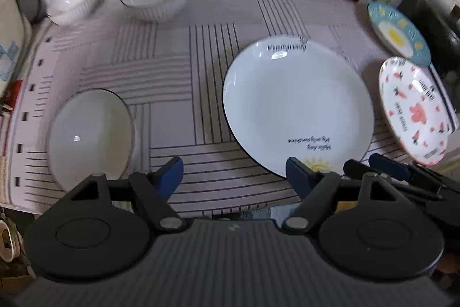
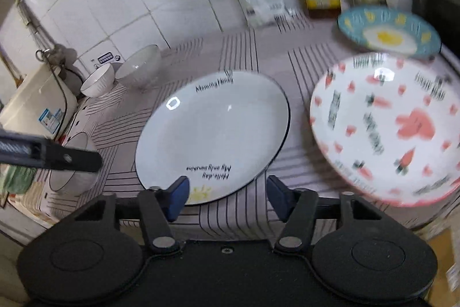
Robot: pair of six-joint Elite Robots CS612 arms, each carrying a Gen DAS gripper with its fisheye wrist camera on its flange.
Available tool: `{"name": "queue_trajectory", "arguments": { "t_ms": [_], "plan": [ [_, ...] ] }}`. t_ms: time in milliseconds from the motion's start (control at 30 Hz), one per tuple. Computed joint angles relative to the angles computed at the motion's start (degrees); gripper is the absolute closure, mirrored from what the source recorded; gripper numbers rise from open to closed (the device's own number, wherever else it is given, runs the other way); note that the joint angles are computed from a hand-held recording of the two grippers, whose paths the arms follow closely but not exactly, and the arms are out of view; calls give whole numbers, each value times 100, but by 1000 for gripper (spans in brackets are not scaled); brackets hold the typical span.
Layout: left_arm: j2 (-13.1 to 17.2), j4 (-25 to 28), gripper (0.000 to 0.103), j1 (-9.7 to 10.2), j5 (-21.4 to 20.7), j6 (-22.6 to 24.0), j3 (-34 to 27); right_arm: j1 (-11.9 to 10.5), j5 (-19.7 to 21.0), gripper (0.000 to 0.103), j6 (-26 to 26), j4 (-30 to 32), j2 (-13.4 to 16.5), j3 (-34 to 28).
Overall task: Organize plates and bowls
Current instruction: 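Move both grippers to the white Morning Honey plate and grip its rim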
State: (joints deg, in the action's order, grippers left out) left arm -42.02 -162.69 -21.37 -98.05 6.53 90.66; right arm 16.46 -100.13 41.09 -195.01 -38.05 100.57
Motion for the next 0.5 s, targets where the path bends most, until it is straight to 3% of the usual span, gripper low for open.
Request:
{"name": "queue_trajectory", "arguments": {
  "t_ms": [167,267,400,433,500],
  "plan": [
    [283,380,34,48,-296,-70,-360,1,-346,45,438,-216,226,-154],
    [403,591,39,62,-403,-88,-549,19,-576,47,359,-222,334,-282],
    [550,799,60,82,-491,-113,-767,-10,-639,62,561,-298,399,-338],
    [578,802,70,98,-582,-135,-800,-10,-708,72,613,-275,408,-343],
    [623,868,78,122,-758,-139,-880,-16,-813,84,681,-211,422,-355]
  ]
}}
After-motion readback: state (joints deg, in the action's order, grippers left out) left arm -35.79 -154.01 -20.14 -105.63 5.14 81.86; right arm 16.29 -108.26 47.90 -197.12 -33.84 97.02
